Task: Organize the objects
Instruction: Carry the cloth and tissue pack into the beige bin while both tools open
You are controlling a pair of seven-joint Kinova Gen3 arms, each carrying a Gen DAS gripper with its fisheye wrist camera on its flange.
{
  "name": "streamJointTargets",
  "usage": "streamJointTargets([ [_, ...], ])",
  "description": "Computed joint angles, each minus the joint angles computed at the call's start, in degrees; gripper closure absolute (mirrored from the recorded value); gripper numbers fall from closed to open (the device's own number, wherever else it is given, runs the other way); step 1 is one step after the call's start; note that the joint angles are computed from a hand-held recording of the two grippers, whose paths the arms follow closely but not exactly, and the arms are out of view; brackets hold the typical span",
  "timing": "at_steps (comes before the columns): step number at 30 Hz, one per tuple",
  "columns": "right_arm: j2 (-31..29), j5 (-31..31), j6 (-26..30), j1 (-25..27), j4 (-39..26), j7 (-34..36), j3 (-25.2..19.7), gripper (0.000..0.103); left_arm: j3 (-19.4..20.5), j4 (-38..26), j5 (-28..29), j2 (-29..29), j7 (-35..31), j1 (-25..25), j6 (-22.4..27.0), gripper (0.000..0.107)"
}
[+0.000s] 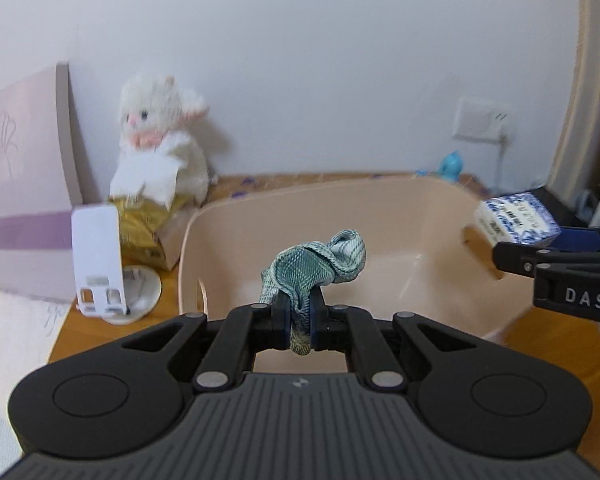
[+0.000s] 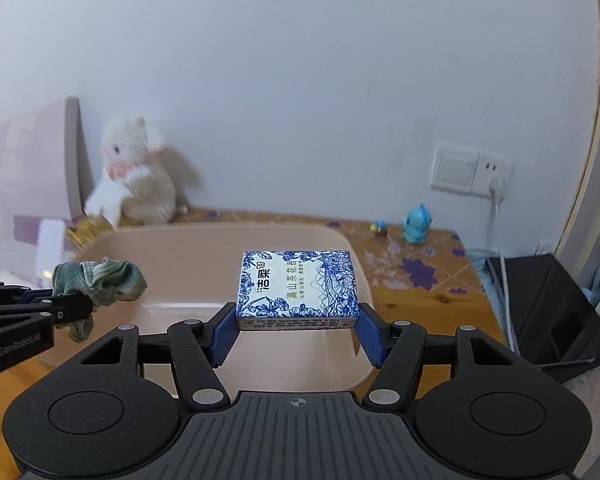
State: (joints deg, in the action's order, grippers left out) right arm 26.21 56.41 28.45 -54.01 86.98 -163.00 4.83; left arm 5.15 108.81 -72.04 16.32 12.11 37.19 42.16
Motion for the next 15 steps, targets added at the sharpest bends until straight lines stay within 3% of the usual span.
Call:
streamJointTargets([
  [7,5.7,-12.7,4.5,5.0,-7.5,14.1,-4.2,0.043,-1.7,-3.0,10.2,3.9,-9.2,-3.5,-5.2,0.093],
  [9,6.4,-12.5,4.8,2.9,-7.6,14.6,-1.9,0.037,-3.2,-2.6,10.3,4.0,-9.2,-2.3,-6.2,0.090],
  [11,6.1,-12.0,4.5,1.3,-7.1,14.3,-0.2,0.032,-4.5,-1.9,9.2,3.5,-8.5,-0.6,-6.0,0.077],
  [12,5.3,-11.7,3.5,0.9,-6.1,13.6,0.5,0.030,-4.9,-1.5,8.1,3.0,-7.8,0.3,-5.7,0.066],
  [15,2.9,-10.2,0.9,-0.5,-3.0,10.2,2.4,0.017,-4.7,-0.6,5.6,1.3,-4.7,2.1,-3.5,0.018],
])
